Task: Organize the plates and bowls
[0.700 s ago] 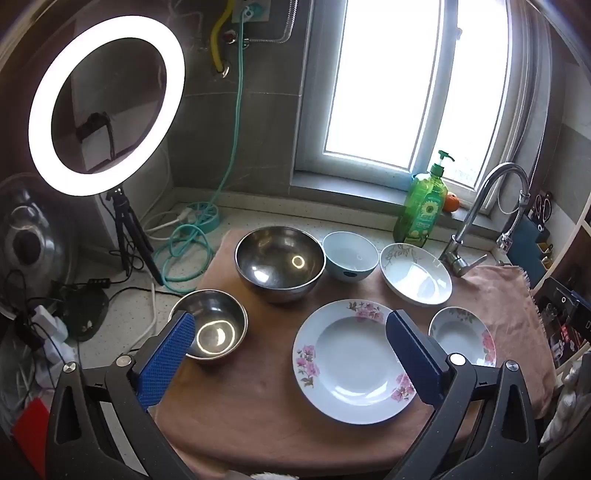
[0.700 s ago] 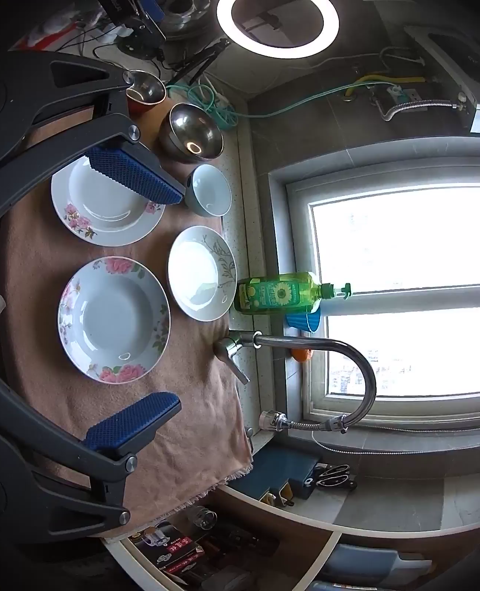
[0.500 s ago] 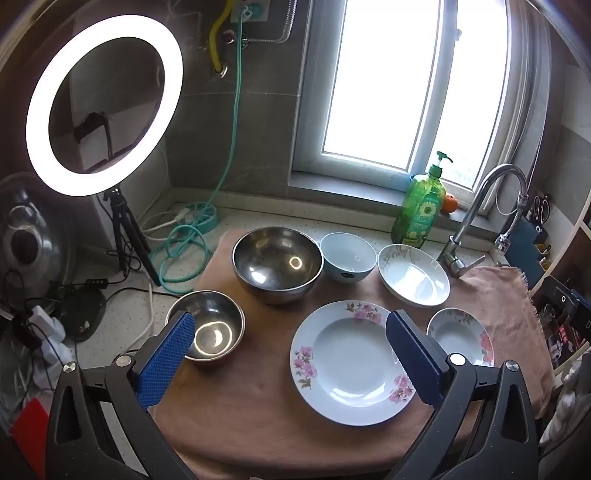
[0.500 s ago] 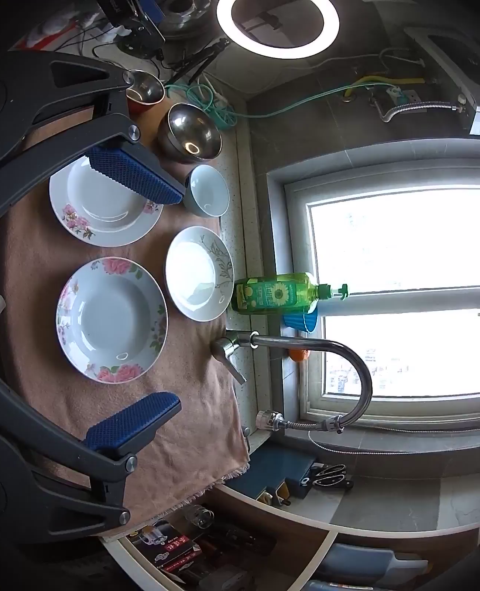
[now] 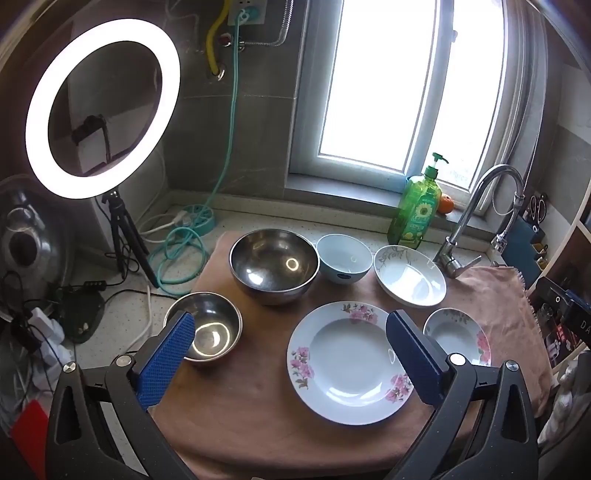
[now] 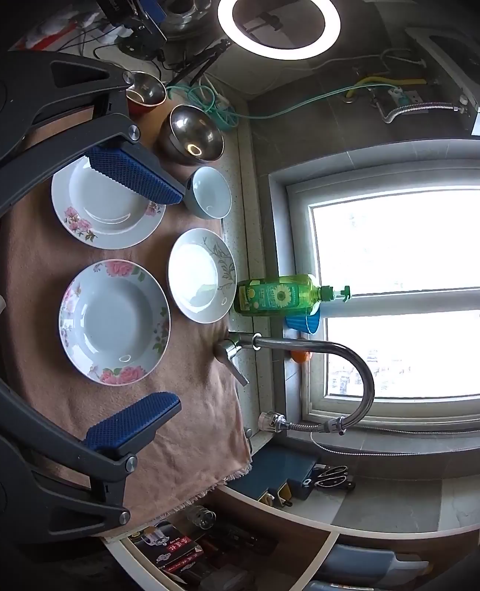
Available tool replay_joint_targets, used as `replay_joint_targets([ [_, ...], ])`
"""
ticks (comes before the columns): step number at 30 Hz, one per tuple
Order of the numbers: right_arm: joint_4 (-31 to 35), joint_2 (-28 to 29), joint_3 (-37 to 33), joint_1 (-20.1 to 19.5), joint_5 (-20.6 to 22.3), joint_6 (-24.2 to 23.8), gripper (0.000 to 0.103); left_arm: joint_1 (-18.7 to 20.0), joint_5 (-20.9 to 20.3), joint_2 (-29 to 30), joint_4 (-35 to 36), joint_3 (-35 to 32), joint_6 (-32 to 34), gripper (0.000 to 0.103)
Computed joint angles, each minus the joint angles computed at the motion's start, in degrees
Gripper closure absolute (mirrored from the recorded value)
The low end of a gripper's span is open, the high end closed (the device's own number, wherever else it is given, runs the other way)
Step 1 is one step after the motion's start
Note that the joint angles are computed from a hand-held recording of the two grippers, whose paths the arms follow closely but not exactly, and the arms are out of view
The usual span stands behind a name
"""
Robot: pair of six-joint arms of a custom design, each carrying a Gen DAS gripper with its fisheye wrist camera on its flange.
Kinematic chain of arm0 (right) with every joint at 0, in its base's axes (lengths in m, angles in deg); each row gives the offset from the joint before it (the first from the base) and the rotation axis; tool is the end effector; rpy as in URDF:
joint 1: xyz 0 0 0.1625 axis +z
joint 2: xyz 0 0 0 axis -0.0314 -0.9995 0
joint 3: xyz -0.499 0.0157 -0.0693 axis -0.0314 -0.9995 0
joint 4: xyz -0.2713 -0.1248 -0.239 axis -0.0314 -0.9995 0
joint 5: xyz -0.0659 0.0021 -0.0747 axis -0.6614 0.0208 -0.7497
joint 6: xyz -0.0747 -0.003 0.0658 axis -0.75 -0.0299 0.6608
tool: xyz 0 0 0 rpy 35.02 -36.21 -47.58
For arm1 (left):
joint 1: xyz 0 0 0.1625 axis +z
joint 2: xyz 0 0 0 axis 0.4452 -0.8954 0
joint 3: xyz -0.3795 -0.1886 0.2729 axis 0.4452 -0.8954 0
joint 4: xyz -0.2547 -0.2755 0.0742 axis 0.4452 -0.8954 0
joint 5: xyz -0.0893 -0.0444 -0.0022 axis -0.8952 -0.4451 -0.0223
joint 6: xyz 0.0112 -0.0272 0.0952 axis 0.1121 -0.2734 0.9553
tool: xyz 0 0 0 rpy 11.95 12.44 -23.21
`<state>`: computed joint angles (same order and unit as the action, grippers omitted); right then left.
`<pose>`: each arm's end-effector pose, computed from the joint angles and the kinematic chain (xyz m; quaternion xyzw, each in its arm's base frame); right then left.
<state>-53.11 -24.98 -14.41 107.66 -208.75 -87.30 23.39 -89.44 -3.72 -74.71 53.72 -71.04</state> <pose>0.3428 -0.9115 0.3036 0.2732 -0.8552 0.3187 0.3041 -0.3350 -0.7514 0.2550 -0.0664 0.7915 -0.4769 0.3763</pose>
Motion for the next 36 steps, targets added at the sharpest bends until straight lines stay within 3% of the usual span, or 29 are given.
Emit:
replay_joint_targets([
  [36,1.8,0.2,-0.6,0.1,0.1,0.9,0.000,0.0,-0.6,0.7,-1.8,-1.0,1.8,0.001],
])
